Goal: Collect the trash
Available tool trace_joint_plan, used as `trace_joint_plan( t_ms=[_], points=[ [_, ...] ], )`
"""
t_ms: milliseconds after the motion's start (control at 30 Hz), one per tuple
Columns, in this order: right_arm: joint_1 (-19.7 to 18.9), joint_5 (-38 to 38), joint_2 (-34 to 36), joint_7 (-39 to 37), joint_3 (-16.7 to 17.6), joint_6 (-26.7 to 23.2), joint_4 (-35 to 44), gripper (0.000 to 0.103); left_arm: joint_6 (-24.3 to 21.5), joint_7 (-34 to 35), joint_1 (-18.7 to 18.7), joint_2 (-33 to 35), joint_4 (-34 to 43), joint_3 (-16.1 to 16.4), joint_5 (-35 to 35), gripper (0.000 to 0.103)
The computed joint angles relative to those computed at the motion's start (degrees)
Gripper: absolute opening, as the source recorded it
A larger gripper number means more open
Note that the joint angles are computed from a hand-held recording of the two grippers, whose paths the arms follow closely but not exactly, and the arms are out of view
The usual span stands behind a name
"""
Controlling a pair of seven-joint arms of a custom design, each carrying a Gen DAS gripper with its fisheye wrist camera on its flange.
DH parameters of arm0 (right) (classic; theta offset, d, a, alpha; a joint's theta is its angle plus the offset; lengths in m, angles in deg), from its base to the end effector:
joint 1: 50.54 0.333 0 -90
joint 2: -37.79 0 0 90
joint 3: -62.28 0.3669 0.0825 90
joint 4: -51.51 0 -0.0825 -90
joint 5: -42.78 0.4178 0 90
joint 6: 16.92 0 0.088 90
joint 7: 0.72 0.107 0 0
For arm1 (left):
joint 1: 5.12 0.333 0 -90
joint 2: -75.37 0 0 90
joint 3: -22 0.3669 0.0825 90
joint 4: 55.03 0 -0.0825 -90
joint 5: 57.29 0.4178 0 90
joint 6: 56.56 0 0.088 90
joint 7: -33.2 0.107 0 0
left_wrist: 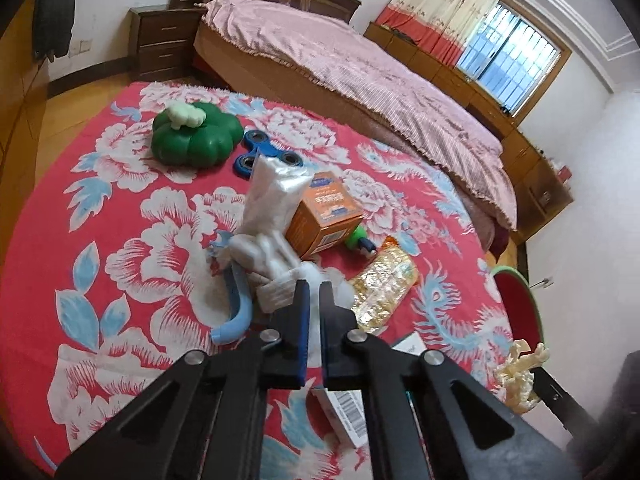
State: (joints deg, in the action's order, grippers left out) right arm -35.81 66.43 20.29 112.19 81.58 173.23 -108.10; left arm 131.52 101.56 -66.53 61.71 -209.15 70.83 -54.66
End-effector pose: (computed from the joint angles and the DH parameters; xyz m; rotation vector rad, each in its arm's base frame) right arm 0.3726 0.2027 0.4141 -1.4645 1.8190 -0.2907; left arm 0.4566 -0.1021 0.3949 -2.0910 1.7689 -1.0689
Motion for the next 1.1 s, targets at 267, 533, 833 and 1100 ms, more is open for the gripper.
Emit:
trace_joint_plan(
  t_ms=[267,533,833,1100],
  points=[
    [-2.2,0.3,-2.5,1.3,2.9,-0.1,-1.1,0.021,1.3,-2.3,6.2,-5.4,-3.0,-5.7,3.7,0.001],
    [-2.5,0.0,-4.9,2.8,3.6,0.1,-2.4,0.021,1.5,-3.8,15.9,-10.3,-5.2,-16.2,6.9,0.001],
    [-9.7,-1.8,-11.8,4.8,8.0,-1.7,-3.9,0.021,-0.1,-3.2,17.9,-13.7,-4.4,-21.7,7.4,0.001],
    [-13.2,-4.8,-15.8,6.0,6.2,-2.2,-5.4,0.021,-2.6,0.1,17.4,-11.4,0.1,-26.6,4.3,0.001]
  ],
)
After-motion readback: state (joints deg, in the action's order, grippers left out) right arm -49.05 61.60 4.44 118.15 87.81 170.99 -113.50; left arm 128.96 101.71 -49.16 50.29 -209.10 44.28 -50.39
